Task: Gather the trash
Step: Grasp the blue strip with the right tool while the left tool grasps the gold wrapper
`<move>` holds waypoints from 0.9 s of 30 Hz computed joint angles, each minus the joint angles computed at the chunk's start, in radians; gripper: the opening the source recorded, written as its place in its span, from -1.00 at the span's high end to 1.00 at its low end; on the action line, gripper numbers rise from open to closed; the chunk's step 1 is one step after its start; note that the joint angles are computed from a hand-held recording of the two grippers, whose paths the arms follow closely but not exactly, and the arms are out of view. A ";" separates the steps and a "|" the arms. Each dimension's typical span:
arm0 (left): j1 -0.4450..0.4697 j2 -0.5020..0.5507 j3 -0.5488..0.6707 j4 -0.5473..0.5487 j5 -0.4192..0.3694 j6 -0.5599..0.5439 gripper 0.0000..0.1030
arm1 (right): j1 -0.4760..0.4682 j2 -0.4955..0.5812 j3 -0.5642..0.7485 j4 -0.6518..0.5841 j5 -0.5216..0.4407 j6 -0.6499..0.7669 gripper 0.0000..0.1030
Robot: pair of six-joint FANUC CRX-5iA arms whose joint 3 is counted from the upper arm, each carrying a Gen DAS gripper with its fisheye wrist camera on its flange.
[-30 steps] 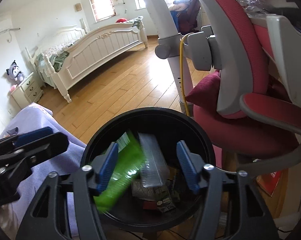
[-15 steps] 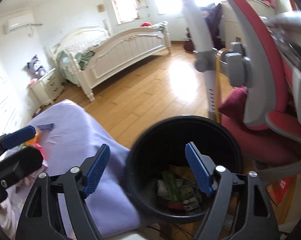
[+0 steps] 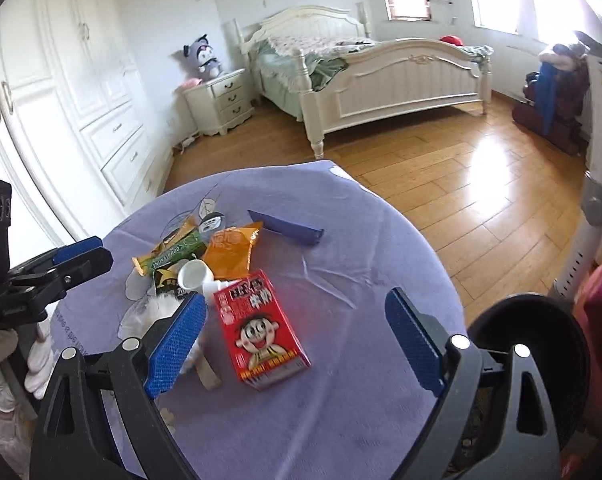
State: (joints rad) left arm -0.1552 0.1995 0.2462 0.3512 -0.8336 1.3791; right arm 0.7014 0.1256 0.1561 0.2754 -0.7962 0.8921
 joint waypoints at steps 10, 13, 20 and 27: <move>0.100 0.193 0.201 -0.024 -0.215 -0.112 0.05 | -0.071 0.481 0.686 -0.139 -0.427 0.446 -0.06; 0.102 0.227 0.237 -0.016 -0.209 -0.121 0.15 | -0.077 0.593 0.859 -0.149 -0.542 0.549 0.03; 0.059 0.270 0.316 -0.165 -0.192 -0.105 0.71 | -0.076 0.677 1.006 -0.177 -0.626 0.607 0.65; 0.098 0.183 0.170 -0.045 -0.078 -0.054 0.83 | -0.074 0.491 0.724 -0.210 -0.438 0.486 0.71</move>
